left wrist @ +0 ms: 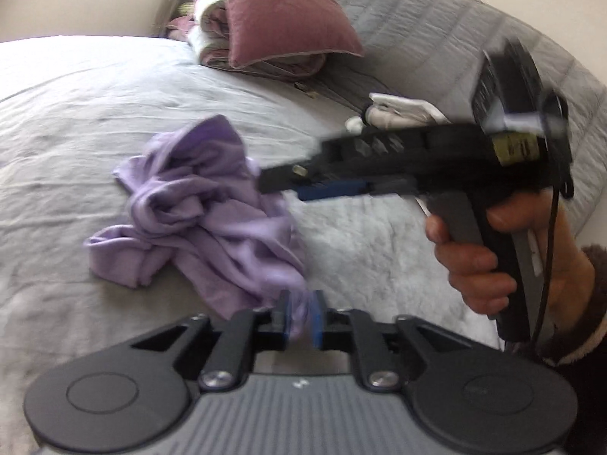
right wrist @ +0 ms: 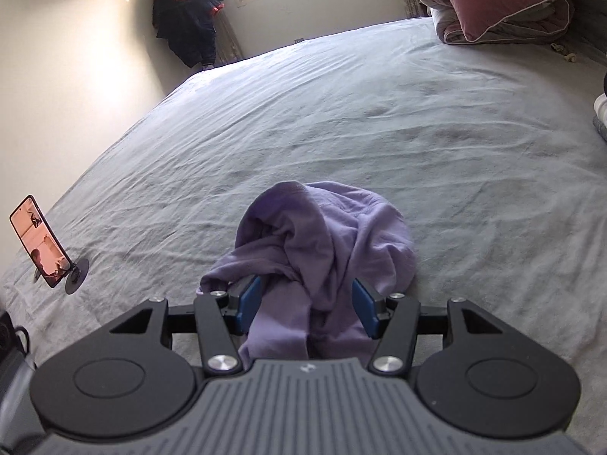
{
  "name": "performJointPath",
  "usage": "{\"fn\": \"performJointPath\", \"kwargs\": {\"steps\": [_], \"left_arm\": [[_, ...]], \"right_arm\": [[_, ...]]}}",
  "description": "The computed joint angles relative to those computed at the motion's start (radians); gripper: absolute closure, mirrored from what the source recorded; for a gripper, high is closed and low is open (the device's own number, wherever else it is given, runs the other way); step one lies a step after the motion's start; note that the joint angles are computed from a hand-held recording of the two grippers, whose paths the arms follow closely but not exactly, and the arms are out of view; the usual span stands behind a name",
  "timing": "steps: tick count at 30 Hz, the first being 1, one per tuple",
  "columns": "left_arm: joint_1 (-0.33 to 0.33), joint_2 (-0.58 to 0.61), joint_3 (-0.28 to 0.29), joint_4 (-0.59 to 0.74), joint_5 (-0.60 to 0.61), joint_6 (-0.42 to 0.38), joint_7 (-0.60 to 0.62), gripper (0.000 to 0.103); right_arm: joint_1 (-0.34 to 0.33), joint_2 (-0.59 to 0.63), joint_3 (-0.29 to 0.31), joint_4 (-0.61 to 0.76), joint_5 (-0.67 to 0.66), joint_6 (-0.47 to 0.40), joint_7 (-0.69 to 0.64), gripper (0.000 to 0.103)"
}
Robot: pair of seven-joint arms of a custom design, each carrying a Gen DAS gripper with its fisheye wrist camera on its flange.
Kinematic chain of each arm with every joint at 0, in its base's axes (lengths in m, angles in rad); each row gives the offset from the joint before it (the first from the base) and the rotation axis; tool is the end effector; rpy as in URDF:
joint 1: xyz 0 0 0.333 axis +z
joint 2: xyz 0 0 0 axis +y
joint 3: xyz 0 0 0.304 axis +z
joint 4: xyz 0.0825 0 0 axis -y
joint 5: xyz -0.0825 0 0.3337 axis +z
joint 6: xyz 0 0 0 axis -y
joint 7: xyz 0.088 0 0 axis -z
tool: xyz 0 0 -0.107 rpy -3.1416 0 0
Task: Fold clothes
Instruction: 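Grasp the lavender garment with the left gripper while the right gripper grasps another part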
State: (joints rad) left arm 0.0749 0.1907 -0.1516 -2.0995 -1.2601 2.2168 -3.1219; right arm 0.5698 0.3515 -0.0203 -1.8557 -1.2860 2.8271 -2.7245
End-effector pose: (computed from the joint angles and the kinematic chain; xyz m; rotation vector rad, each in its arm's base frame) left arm 0.5350 -0.0698 0.3638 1.0157 -2.4939 1.4278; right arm 0.4956 0.3618 0.3925 -1.3720 1.8566 -0.5107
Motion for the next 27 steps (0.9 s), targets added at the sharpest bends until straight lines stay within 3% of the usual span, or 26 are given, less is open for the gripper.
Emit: {"fn": "performJointPath", "kwargs": {"steps": [2,6,10,17,24,27], "left_arm": [[0.000,0.000,0.002,0.008,-0.028,0.044,0.003,0.049],[-0.008,0.016,0.001,0.042,-0.062,0.146,-0.023,0.043],[-0.005,0.057,-0.008,0.096,-0.055,0.218,-0.065,0.042],[0.001,0.134,-0.030,0.175,0.043,0.320,-0.183,0.042],[0.020,0.180,-0.070,0.197,0.069,0.373,-0.197,0.045],[0.032,0.201,-0.090,0.206,0.048,0.372,-0.181,0.062]], "right_arm": [[0.001,-0.002,-0.002,-0.005,-0.003,-0.007,0.003,0.046],[-0.003,0.006,-0.001,0.002,0.008,-0.010,0.005,0.046],[-0.003,0.032,0.001,0.039,0.034,-0.009,-0.024,0.045],[0.003,0.105,-0.006,0.132,0.180,0.071,-0.204,0.045],[0.069,0.199,-0.096,0.215,0.213,0.157,-0.258,0.045],[0.099,0.219,-0.137,0.228,0.232,0.163,-0.254,0.045]]}}
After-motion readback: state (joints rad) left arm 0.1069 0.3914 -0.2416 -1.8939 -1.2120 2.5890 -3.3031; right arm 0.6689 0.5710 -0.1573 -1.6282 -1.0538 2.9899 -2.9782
